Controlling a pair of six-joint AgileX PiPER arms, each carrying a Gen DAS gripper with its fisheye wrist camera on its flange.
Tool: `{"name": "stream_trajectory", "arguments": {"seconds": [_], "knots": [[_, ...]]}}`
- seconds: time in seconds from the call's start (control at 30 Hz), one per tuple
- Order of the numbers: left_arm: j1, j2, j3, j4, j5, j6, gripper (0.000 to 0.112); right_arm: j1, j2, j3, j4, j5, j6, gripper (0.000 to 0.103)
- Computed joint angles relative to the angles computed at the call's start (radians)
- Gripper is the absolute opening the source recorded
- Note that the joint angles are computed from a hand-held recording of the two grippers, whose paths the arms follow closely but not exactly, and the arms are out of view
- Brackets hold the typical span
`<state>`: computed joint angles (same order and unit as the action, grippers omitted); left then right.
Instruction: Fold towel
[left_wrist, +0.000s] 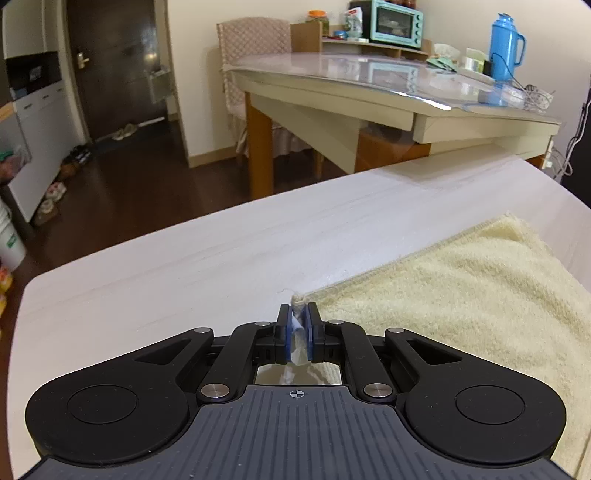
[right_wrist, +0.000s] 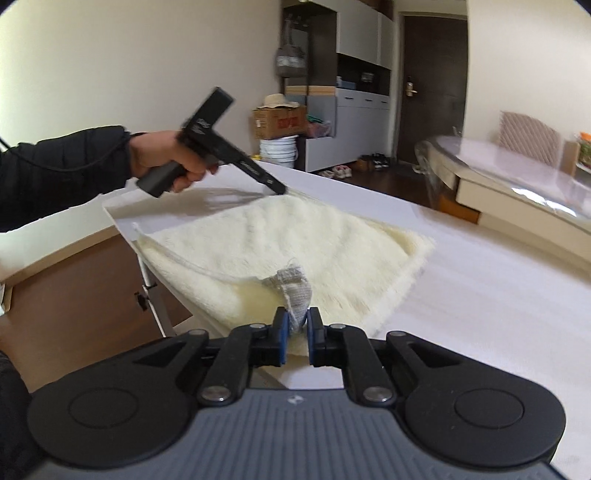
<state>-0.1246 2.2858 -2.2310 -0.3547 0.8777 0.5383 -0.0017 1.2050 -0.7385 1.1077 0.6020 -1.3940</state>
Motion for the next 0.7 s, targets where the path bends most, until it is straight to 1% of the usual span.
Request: {"name": "stream_trajectory", "arguments": {"seconds": [0.03, 0.07, 0.13, 0.17, 0.23, 0.33, 0.43, 0.53, 0.6, 0.7], "knots": [[0.000, -0.017, 0.029, 0.013, -0.017, -0.005, 0.011, -0.054, 0.005, -0.003, 0.017, 0.050, -0.021, 0.017], [0.001, -0.028, 0.050, 0.019, -0.027, -0.007, 0.012, -0.069, 0.001, -0.001, 0.018, 0.068, -0.027, 0.019], [0.005, -0.047, 0.084, 0.017, -0.042, -0.005, 0.015, -0.048, 0.012, -0.007, 0.017, 0.049, -0.020, 0.028], [0.006, -0.056, 0.099, 0.015, -0.050, -0.005, 0.019, -0.049, 0.003, -0.002, 0.014, 0.047, -0.019, 0.030], [0.008, -0.073, 0.127, 0.012, -0.064, -0.002, 0.036, -0.046, -0.004, 0.006, 0.020, 0.042, -0.028, 0.043], [0.013, -0.121, 0.203, -0.002, -0.098, 0.021, 0.048, -0.031, -0.021, 0.031, 0.046, 0.002, -0.098, 0.050], [0.018, -0.187, 0.308, -0.021, -0.148, 0.060, 0.055, 0.014, -0.025, 0.039, 0.041, -0.059, -0.171, 0.052], [0.025, -0.255, 0.411, -0.041, -0.192, 0.100, 0.057, 0.109, -0.048, 0.050, -0.032, -0.150, -0.241, 0.052], [0.029, -0.305, 0.485, -0.044, -0.218, 0.124, 0.058, 0.157, -0.059, 0.044, -0.081, -0.173, -0.279, 0.052], [0.034, -0.363, 0.572, -0.052, -0.244, 0.154, 0.059, 0.178, -0.034, 0.000, -0.125, -0.141, -0.294, 0.053]]}}
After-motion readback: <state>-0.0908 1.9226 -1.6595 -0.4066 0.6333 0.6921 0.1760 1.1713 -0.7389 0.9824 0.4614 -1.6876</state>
